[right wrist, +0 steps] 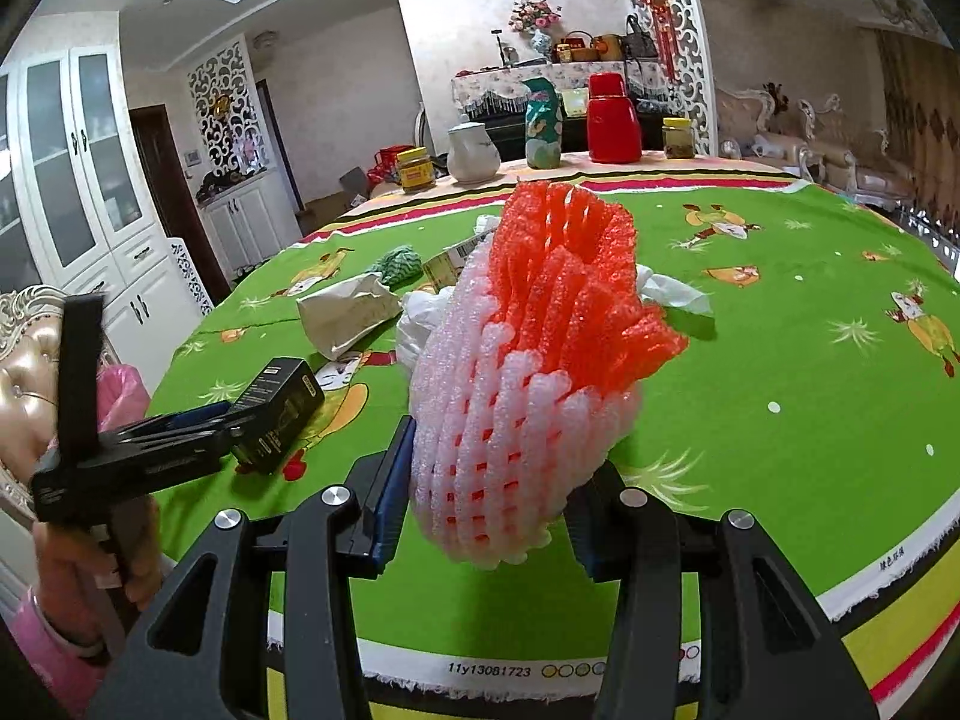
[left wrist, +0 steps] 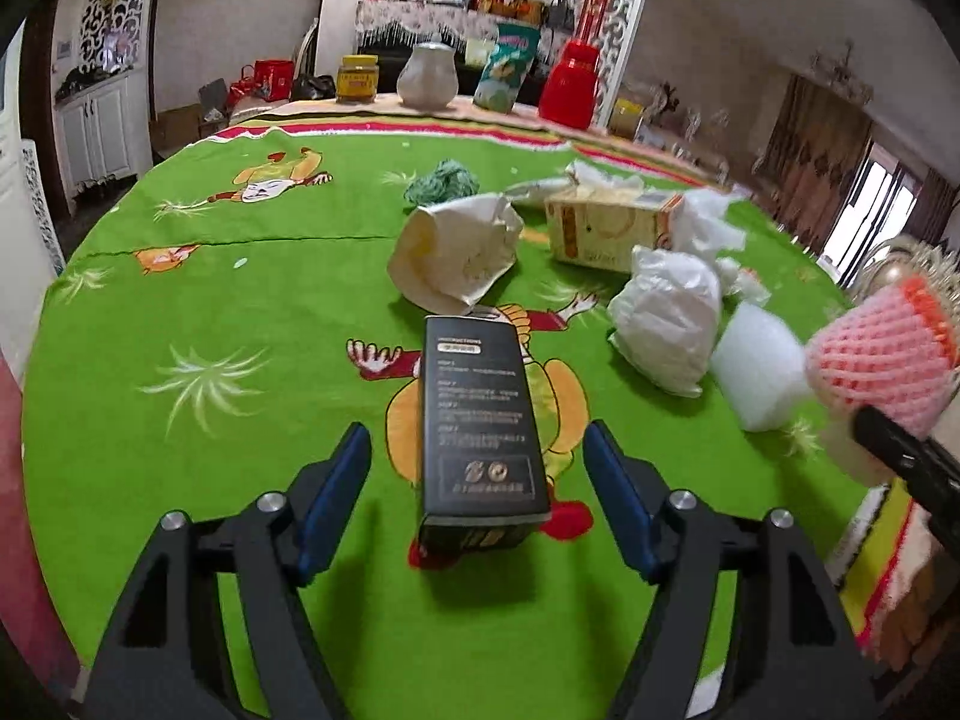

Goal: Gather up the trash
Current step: 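Carry the black box and pink net sleeve with both tools to the bin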

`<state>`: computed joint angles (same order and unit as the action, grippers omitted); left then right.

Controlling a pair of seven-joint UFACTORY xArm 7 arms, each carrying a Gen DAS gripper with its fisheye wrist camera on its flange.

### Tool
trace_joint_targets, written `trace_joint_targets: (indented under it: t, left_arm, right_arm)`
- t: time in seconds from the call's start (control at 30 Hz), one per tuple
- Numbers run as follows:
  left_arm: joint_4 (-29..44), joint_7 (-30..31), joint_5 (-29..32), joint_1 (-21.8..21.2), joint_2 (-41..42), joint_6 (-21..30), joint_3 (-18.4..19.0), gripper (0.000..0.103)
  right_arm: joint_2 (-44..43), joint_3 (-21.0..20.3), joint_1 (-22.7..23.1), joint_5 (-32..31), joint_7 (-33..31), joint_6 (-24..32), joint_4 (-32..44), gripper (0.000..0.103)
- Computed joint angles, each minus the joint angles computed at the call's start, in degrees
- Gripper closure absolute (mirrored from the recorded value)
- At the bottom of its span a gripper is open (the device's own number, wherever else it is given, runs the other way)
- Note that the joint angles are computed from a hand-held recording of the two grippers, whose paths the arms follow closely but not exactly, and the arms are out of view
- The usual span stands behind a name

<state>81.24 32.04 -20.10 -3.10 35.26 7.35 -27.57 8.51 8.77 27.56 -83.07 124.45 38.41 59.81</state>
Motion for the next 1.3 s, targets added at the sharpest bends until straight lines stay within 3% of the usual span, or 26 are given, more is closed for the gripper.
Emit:
trace_joint_targets:
  t: [0.03,0.1,0.23,0.33,0.47,0.6,0.87,1.17,1.3]
  left_arm:
    - [0.90,-1.47,1.14,-2.21,0.05,1.14,2.45,0.061]
    - [0.93,-2.02,1.73,-3.08,0.02,1.08,3.27,0.065]
    - [-6.13,2.59,0.52,4.34,-2.32,-8.34,-5.38,0.065]
    - [-11.33,4.07,1.53,14.45,-3.05,-12.86,-15.67,0.065]
    - [-17.21,3.51,6.00,24.09,-3.08,-20.69,-24.38,0.065]
    - [-21.88,0.60,11.60,32.61,-2.50,-25.64,-30.63,0.065]
    - [-27.26,-6.28,21.24,43.57,-2.52,-32.04,-35.37,0.065]
    - [-31.16,-14.20,28.99,51.44,-6.03,-37.17,-34.29,0.065]
    - [-31.52,-18.02,31.84,54.23,-7.27,-38.10,-32.69,0.065]
  right_arm:
    - [-0.06,0.05,0.04,0.16,-0.19,0.02,0.02,0.059]
    - [-0.07,0.23,0.24,0.52,-0.94,0.30,0.10,0.059]
    - [0.66,0.49,0.90,0.40,-2.13,0.22,1.00,0.059]
    - [1.76,0.49,1.55,-0.14,-2.88,-0.07,2.49,0.059]
    - [4.02,0.29,2.99,-0.81,-5.13,0.05,5.75,0.059]
    - [6.68,-0.29,4.79,-1.05,-7.81,0.12,9.46,0.059]
    - [12.19,-2.36,8.38,-0.78,-13.33,-1.11,17.34,0.059]
    - [22.04,-5.81,12.63,3.65,-24.63,-5.31,31.69,0.059]
    - [28.27,-6.35,13.14,9.10,-32.99,-8.15,40.79,0.059]
